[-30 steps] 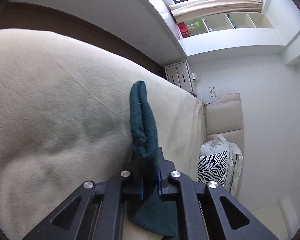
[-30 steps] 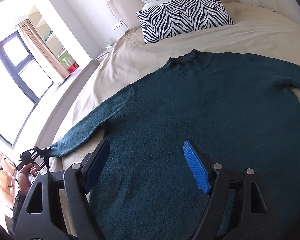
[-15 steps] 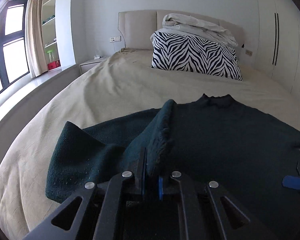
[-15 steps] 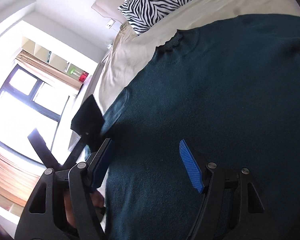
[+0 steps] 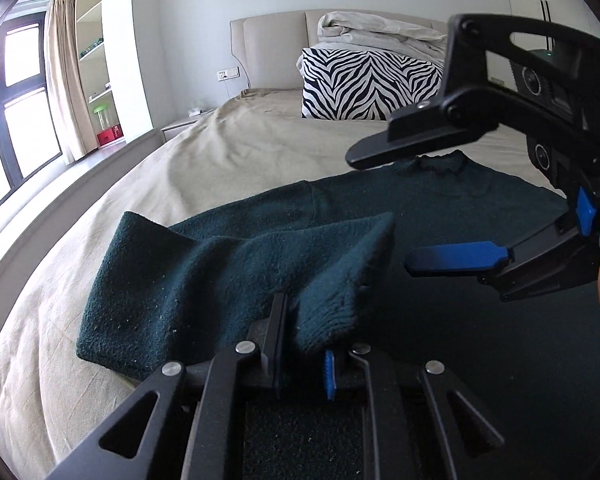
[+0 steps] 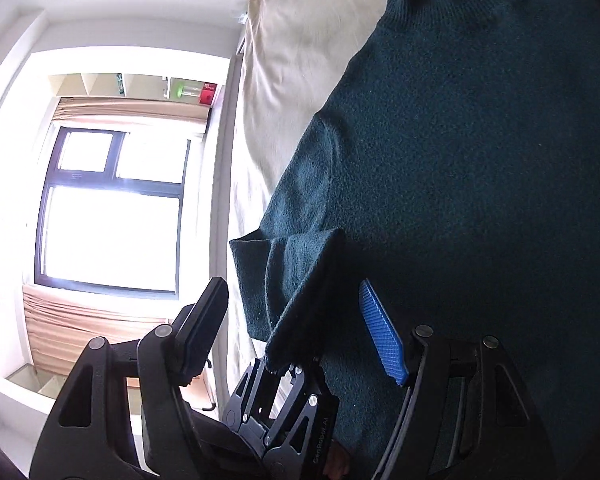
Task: Fold small clothes
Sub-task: 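Fold the held sleeve across the sweater body with the left gripper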
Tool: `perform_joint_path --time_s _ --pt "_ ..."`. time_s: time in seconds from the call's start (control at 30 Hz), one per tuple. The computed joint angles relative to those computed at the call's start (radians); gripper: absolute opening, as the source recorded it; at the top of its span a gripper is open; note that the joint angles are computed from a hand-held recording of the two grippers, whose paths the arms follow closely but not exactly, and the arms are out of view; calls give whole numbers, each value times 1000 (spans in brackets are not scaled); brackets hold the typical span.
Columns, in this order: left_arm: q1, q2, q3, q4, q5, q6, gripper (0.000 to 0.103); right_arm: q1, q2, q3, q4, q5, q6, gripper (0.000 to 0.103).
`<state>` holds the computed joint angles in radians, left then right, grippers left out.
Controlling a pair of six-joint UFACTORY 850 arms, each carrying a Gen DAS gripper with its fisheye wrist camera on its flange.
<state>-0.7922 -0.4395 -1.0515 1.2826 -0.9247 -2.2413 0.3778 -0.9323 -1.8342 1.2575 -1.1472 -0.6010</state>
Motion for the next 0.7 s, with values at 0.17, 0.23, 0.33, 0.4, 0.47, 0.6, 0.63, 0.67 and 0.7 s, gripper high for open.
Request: perform_joint_path --time_s 0.17,0.23,0.33,0.4,0.47,0.6,0.63,0.67,0.7 --pt "1 1 2 10 -3 -13 16 45 -61 -107 -118 6 68 27" --pt "2 0 4 13 -2 -18 18 58 -65 -121 -149 26 66 14" --pt "-2 6 9 26 -1 -29 28 68 -47 -110 -190 66 50 7" --pt "-6 16 18 48 3 -60 36 66 -41 -118 -211 87 46 7" --pt "-4 33 34 75 31 -98 37 57 -29 -121 -231 107 43 7" --pt "3 74 71 127 98 -179 36 17 -1 -102 -280 143 37 7" --pt "3 89 83 138 110 -198 36 6 -5 -111 -298 152 45 7" --pt "2 103 98 161 118 -228 36 -4 -6 -123 -320 161 57 7" --pt "-1 118 113 183 121 -258 36 -17 -9 -135 -343 167 68 7"
